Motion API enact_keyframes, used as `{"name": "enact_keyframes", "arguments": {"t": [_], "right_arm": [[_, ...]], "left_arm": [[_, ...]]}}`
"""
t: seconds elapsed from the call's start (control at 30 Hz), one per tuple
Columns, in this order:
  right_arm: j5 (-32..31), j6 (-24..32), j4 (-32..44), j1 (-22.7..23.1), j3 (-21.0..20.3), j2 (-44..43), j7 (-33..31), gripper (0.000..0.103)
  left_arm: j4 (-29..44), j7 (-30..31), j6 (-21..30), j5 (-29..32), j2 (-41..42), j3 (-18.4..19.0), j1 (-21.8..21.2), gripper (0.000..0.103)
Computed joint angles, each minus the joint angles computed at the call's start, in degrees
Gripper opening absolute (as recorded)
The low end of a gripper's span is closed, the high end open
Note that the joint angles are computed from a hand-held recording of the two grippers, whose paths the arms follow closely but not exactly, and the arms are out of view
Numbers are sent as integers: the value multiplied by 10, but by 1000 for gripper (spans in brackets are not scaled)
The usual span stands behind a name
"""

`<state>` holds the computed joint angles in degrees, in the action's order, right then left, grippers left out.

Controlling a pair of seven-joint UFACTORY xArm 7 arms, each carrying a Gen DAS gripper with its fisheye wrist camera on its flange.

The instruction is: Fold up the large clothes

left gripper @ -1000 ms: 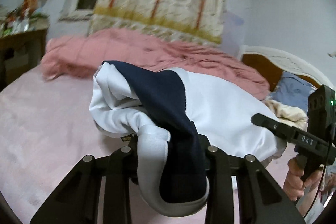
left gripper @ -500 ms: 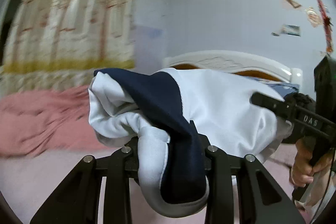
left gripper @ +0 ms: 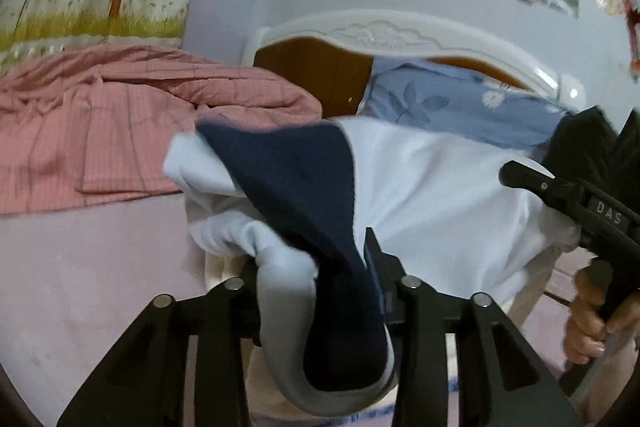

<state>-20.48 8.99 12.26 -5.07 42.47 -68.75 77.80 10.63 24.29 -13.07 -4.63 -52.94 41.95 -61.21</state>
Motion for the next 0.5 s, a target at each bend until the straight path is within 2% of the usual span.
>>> {"name": "enact_keyframes", "arguments": {"t": [0.03, 0.07, 0.13, 0.17, 0.27, 0.33, 0.4, 0.43, 0.47, 0.5], "right_arm": [[-16, -17, -11, 5, -7, -10, 5, 60], [-21, -10, 2, 13, -22, 1, -15, 60], [3, 70, 49, 18, -14, 24, -56, 61], [-6, 95, 62, 20, -9, 31, -40, 61], [-11, 97, 62, 8, 17, 20, 0, 69], [-21, 120, 61, 12, 27, 7, 7, 84], [-32, 150, 74, 5, 45, 0, 19, 87], [-38, 162, 76, 4, 52, -5, 26, 88], [-41, 172, 76, 10, 54, -9, 32, 89], [-44, 185, 79, 13, 56, -12, 37, 94]], "left_arm": [[7, -19, 18, 12, 1, -16, 18, 40], [21, -38, 50, 1, 10, -56, 51, 42], [39, -44, 72, -36, 23, -88, 68, 46], [37, -47, 77, -43, 25, -98, 77, 47], [-9, -51, 22, -42, 18, -142, 105, 50], [-26, -72, -15, -33, 35, -189, 142, 63], [-35, -98, -46, -32, 44, -235, 186, 87], [-47, -105, -82, -26, 41, -235, 190, 92], [-63, -114, -122, -23, 34, -246, 200, 102], [-75, -127, -153, -28, 27, -272, 222, 103]]}}
